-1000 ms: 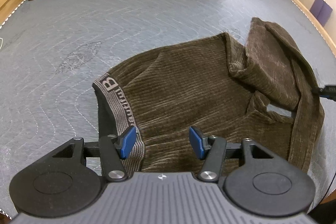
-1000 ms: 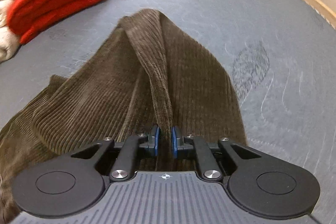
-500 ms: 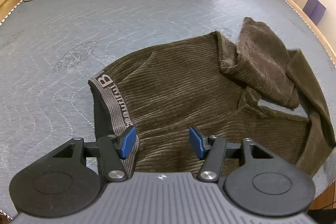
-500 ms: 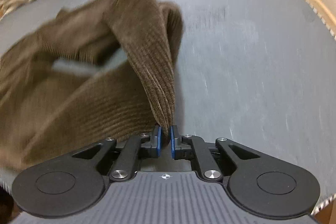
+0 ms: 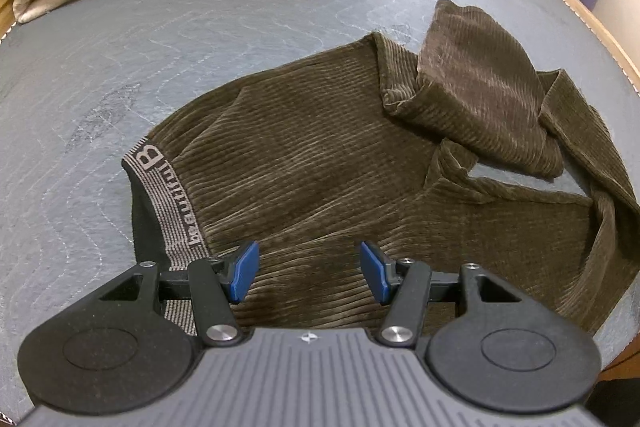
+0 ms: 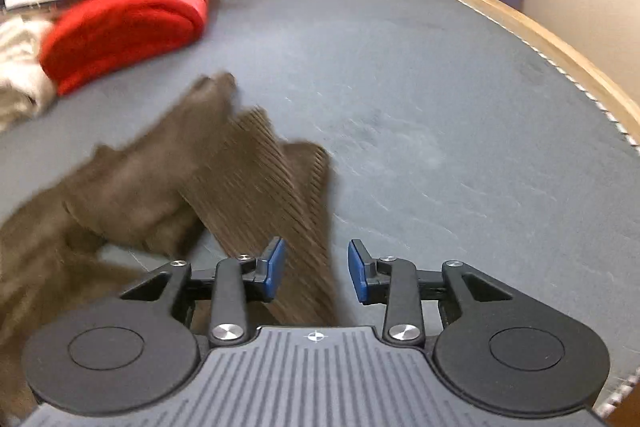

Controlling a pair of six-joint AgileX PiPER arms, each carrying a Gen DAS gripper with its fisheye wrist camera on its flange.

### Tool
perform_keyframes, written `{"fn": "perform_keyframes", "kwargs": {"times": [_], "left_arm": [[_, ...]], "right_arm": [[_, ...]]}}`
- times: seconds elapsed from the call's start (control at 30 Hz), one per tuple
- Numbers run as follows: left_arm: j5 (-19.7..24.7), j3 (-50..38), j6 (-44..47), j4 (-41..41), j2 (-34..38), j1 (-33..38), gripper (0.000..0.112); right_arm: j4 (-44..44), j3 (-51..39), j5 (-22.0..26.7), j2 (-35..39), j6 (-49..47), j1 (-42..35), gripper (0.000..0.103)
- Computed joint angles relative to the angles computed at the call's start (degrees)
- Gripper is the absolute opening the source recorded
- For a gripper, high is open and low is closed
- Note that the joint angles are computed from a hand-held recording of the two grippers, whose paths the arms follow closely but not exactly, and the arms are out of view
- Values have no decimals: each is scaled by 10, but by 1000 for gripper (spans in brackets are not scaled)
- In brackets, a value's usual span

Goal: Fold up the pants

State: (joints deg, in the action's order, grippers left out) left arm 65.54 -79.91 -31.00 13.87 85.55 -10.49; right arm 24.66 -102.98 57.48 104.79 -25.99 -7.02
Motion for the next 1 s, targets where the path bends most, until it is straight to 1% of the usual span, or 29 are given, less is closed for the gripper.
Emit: {"fn": "perform_keyframes", "kwargs": {"times": [0.07, 0.17, 0.23, 0.3, 0.4, 0.43, 0.47, 0.5, 0.53, 0.57, 0.6, 0.63, 0.67, 0.73, 0.8, 0.87, 0.9, 0.93, 1.0], "left_arm": [[1, -4, -1, -3, 8, 1, 62], [-1, -13, -2, -6, 18, -1, 62], [0, -19, -2, -8, 24, -4, 62], [-1, -24, -3, -11, 29, -8, 62], [1, -28, -4, -6, 35, -16, 62], [1, -28, -3, -6, 35, -16, 62], [-1, -26, -1, -5, 35, -15, 62], [-1, -25, 0, -3, 35, -14, 62], [0, -25, 2, -3, 35, -11, 62], [-1, -25, 6, -3, 35, -5, 62], [-2, -24, 10, -4, 33, 1, 62], [-3, -24, 10, -3, 32, 7, 62], [-2, -24, 12, -6, 32, 15, 62], [-3, -24, 15, -17, 29, 29, 62], [-7, -22, 18, -26, 24, 34, 62], [-8, -21, 24, -32, 17, 29, 62], [-9, -20, 28, -36, 14, 22, 62], [-11, -19, 32, -41, 10, 15, 62], [-11, -19, 42, -44, 7, -3, 62]], "right_arm": [[-18, -18, -6, 18, 11, 33, 42], [-73, -43, -14, 50, 24, 93, 47], [-138, -67, -14, 78, 45, 138, 48], [-199, -65, -25, 94, 51, 175, 48], [-283, -81, -22, 124, 55, 221, 50], [-312, -74, -29, 127, 58, 234, 50], [-333, -71, -36, 133, 58, 243, 48], [-347, -78, -33, 143, 60, 248, 44], [-365, -91, -25, 156, 70, 253, 38], [-384, -98, -24, 164, 85, 257, 15], [-383, -107, -22, 167, 92, 254, 7], [-365, -112, -28, 162, 96, 243, 7], [-342, -107, -45, 149, 101, 230, 6], [-309, -92, -99, 118, 136, 195, 6], [-281, -83, -149, 84, 212, 134, 6], [-295, -73, -168, 64, 313, 65, 1], [-311, -74, -155, 62, 359, 32, 1], [-327, -85, -120, 69, 404, -7, 1], [-312, -130, -12, 107, 431, -79, 0]]}}
